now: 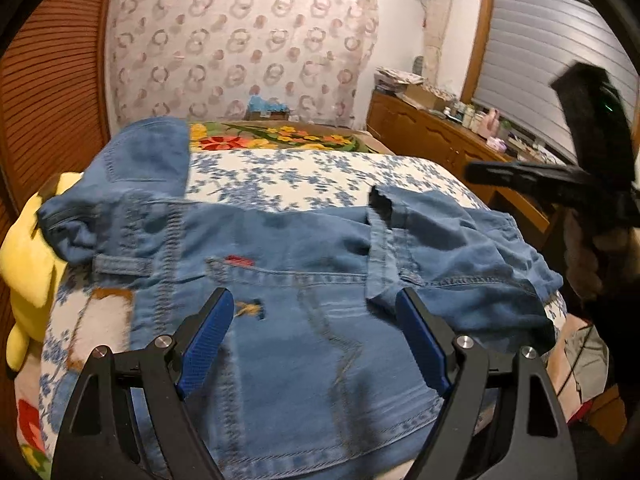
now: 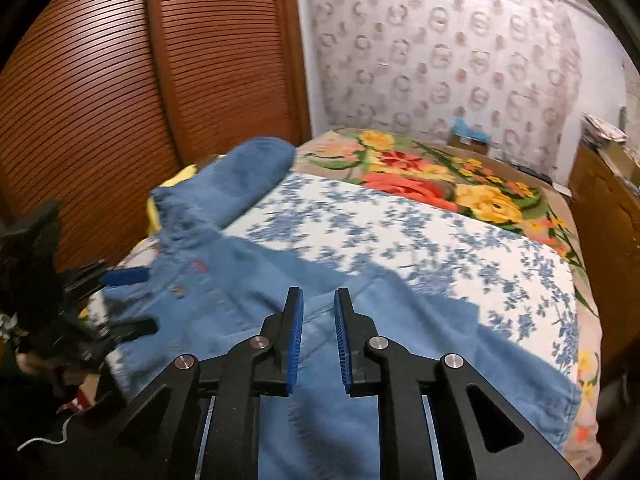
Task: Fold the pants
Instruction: 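Grasp the jeans leg with the right tool and fold it toward the left tool, then grasp the jeans waist edge with the left tool and lift it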
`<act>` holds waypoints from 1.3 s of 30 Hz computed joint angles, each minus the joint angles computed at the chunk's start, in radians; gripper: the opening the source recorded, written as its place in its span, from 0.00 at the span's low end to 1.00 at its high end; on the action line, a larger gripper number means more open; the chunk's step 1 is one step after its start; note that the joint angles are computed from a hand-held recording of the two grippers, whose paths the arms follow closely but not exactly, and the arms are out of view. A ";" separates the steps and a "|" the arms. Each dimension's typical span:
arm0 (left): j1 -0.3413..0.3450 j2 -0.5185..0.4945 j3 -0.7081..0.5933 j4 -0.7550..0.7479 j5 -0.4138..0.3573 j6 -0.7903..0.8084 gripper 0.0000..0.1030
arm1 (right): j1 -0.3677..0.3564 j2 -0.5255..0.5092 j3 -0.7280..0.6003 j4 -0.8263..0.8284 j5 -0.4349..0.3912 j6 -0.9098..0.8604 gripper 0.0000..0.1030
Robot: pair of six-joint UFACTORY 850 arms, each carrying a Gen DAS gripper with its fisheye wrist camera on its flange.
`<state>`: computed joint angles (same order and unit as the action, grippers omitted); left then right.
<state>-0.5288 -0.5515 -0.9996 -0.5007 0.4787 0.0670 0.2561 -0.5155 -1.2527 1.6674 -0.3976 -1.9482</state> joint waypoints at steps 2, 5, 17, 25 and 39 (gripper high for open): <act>-0.006 -0.009 -0.022 -0.005 -0.015 0.019 0.81 | 0.007 -0.015 -0.022 0.004 0.024 0.008 0.16; -0.009 -0.019 -0.042 0.030 -0.026 0.001 0.81 | 0.017 -0.040 -0.059 0.007 0.047 0.005 0.17; -0.003 -0.099 -0.156 0.250 -0.130 -0.168 0.52 | 0.027 -0.194 -0.240 -0.367 0.106 0.351 0.46; -0.012 -0.153 -0.199 0.297 -0.191 -0.217 0.49 | 0.023 -0.337 -0.425 -0.730 0.046 0.722 0.46; -0.017 -0.148 -0.182 0.357 -0.127 -0.278 0.09 | 0.010 -0.382 -0.461 -0.725 -0.015 0.670 0.05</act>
<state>-0.5455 -0.6992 -1.1813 -0.1436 0.3515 -0.2109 0.2661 -0.8971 -1.7140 0.9420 -0.4129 -1.2783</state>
